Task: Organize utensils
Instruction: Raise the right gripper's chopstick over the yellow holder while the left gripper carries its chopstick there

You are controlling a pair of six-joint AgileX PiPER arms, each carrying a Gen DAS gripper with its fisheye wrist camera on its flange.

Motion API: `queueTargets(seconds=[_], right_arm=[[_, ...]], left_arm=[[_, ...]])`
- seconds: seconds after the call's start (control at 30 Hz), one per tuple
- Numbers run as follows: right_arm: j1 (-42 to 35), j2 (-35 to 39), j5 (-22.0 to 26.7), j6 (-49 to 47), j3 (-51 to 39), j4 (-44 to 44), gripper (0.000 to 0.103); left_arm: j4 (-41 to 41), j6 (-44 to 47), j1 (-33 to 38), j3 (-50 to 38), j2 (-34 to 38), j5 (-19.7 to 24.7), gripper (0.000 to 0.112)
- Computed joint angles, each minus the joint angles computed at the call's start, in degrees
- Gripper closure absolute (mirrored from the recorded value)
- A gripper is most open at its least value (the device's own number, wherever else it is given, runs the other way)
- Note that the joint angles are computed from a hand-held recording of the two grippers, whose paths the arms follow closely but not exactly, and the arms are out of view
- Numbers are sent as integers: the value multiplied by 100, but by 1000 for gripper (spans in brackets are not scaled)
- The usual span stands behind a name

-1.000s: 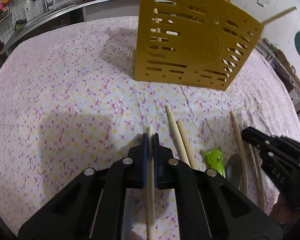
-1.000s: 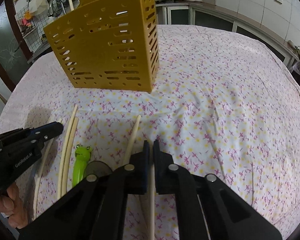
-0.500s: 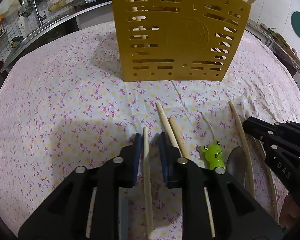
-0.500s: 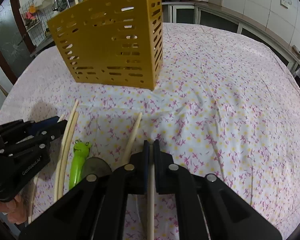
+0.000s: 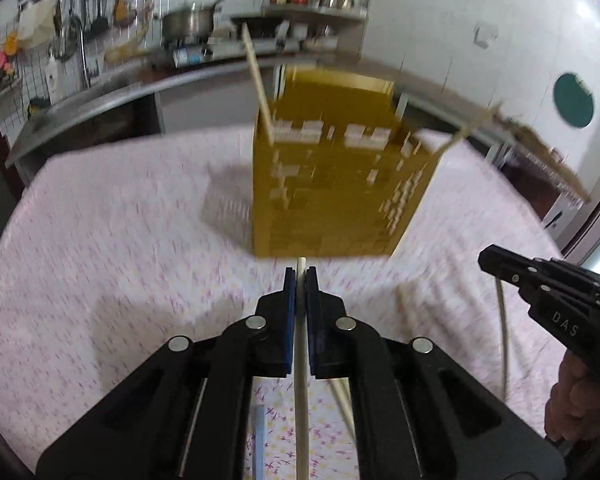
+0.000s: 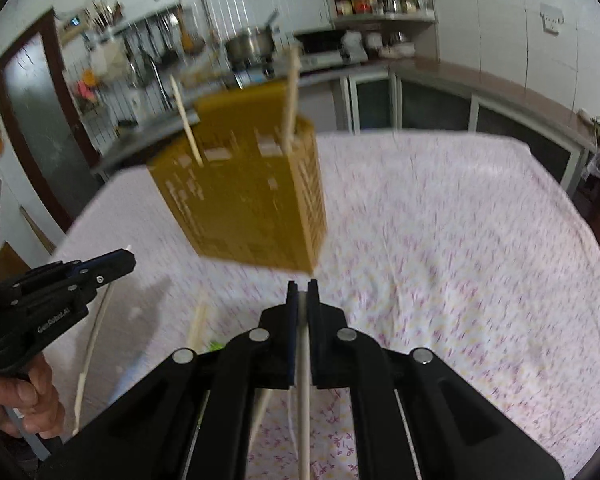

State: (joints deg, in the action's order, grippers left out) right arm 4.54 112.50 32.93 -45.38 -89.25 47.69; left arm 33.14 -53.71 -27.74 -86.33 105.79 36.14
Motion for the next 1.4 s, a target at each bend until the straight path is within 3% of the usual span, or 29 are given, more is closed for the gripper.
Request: queueTargets(seconds=[0.4,0.73,1.13,1.4], right_arm=[[-226,-1203,-199,-1401,961,1385,98],[-355,-1784,-120,-1756,1251,1684,98],[-376,-1916,-77,-1681,1024,1614,98],[-234,-1851,-50,-1057,97,1140,98]], left_arm=[[1049,-821,-330,210,-830,27,109],[1723,-1435,-601,277,-1122,241,109],[1808,-1287,-669,43,-1154,392,109],[1516,-425,-522,-1168,-858,678,109]])
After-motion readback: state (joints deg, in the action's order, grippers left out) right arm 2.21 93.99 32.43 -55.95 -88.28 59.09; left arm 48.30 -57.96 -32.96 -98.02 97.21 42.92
